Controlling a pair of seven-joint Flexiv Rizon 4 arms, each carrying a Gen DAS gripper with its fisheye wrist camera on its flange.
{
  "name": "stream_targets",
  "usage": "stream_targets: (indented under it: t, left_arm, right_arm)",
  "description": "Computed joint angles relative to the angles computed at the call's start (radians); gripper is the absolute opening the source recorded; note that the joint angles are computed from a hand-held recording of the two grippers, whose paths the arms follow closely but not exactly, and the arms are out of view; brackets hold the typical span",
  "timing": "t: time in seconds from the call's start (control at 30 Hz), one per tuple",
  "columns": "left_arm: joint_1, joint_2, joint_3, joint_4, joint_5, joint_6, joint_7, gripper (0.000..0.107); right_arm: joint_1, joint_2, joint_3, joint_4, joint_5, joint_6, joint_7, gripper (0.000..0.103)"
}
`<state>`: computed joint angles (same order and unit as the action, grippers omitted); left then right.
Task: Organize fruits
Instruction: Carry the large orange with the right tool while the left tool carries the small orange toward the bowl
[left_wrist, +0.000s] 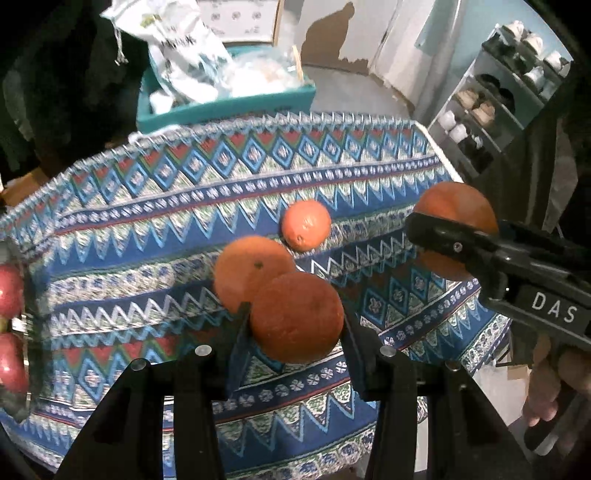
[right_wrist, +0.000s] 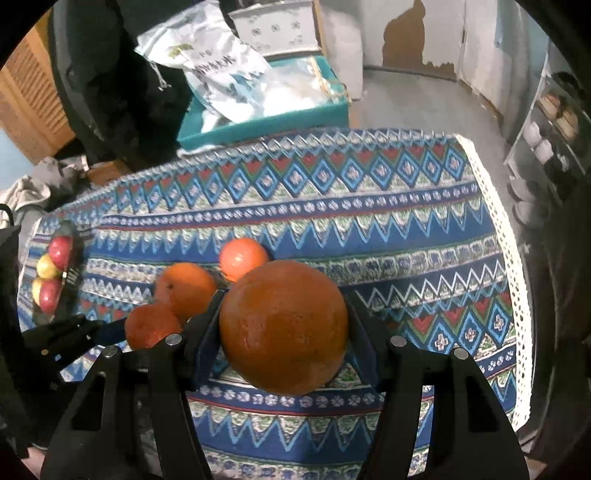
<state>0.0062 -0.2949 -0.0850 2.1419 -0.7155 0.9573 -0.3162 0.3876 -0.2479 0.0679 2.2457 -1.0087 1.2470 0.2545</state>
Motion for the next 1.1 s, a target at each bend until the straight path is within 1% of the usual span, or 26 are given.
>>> stream_targets:
  t: [0.07, 0.23, 0.63, 0.8, 1.1]
  left_arm:
    - [0.006, 0.017, -0.002, 0.007, -0.024, 0.005, 0.022, 0.047]
    - [0.023, 0.052, 0.011, -0.006, -0.080, -0.025, 0.069, 0.047]
    - [0.038, 0.089, 0.046, -0.048, -0.174, -0.065, 0.110, 0.047]
    - [0.053, 0.087, 0.058, -0.072, -0.183, -0.089, 0.102, 0.047]
    - [0.094, 0.063, 0.072, -0.117, -0.197, -0.100, 0.102, 0.047]
  right_arm:
    - [0.006, 0.005, -0.002, -0.011, -0.015, -0.007, 0.006, 0.062]
    - [0.012, 0.015, 0.005, -0.043, -0.053, -0.028, 0.017, 0.062]
    - [0.033, 0.012, 0.024, -0.142, -0.093, -0.073, -0.005, 0.062]
    - [0.049, -0.011, 0.024, -0.195, -0.091, -0.075, -0.036, 0.062]
    - [0.094, -0.076, 0.007, -0.302, -0.040, -0.070, -0.124, 0.062]
